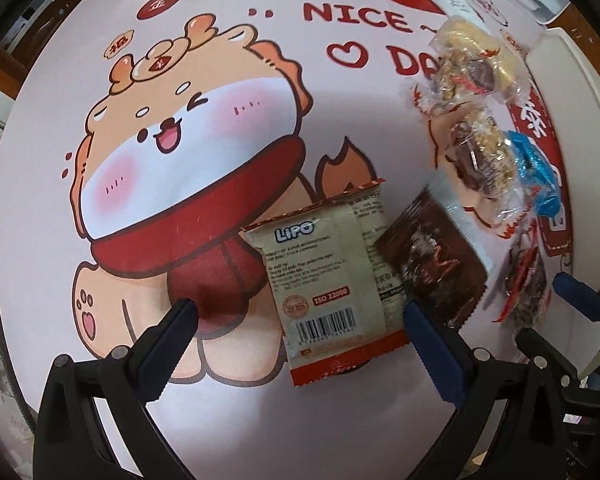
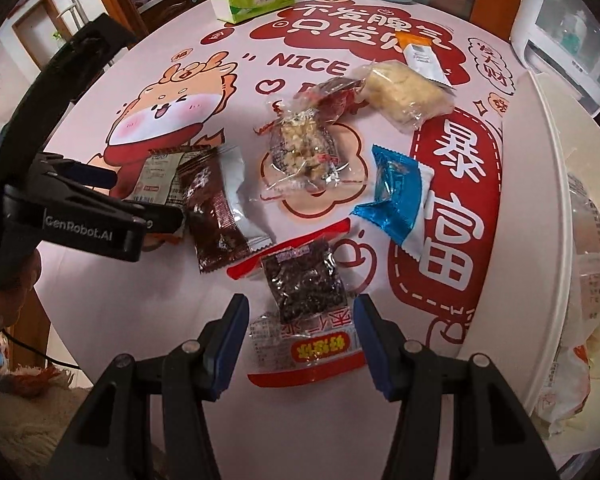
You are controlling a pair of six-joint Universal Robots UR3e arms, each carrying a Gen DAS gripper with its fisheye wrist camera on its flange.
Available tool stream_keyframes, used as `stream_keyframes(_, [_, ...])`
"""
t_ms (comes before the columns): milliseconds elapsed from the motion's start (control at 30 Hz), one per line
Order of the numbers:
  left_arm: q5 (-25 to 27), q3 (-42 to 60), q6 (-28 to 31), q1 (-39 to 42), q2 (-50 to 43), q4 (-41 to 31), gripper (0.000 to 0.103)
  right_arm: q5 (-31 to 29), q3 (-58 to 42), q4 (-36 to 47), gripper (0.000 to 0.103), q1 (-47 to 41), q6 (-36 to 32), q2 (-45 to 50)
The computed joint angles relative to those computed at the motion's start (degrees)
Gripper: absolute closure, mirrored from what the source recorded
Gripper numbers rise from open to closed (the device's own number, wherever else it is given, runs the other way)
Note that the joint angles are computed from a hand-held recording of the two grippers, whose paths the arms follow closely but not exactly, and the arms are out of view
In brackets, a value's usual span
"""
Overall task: Organize snacks
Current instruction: 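Grasp the LIPO biscuit pack with the left gripper while the right gripper grasps the dark jerky pack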
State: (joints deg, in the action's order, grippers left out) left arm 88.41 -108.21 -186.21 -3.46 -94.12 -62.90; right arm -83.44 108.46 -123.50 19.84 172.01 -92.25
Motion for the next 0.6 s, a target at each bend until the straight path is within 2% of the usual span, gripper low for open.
stream_keyframes(267, [-0.1, -0.3, -0.4, 0.5, -1.4, 1.3, 0.001, 0.9, 0.7, -0.6, 0.048, -1.7, -0.6, 0.4])
stream_keyframes(533, [1.4, 8.5, -3.9, -1.6, -8.8, -0.2, 0.001, 0.6, -0.5, -1.4, 0.048, -1.3, -0.6, 3.4])
stream_keyframes(600, [2.0, 8.5, -4.8, -1.6, -8.9, -0.4, 0.004, -0.3, -0.5, -2.2, 0.048, -0.6, -0.5, 3.9])
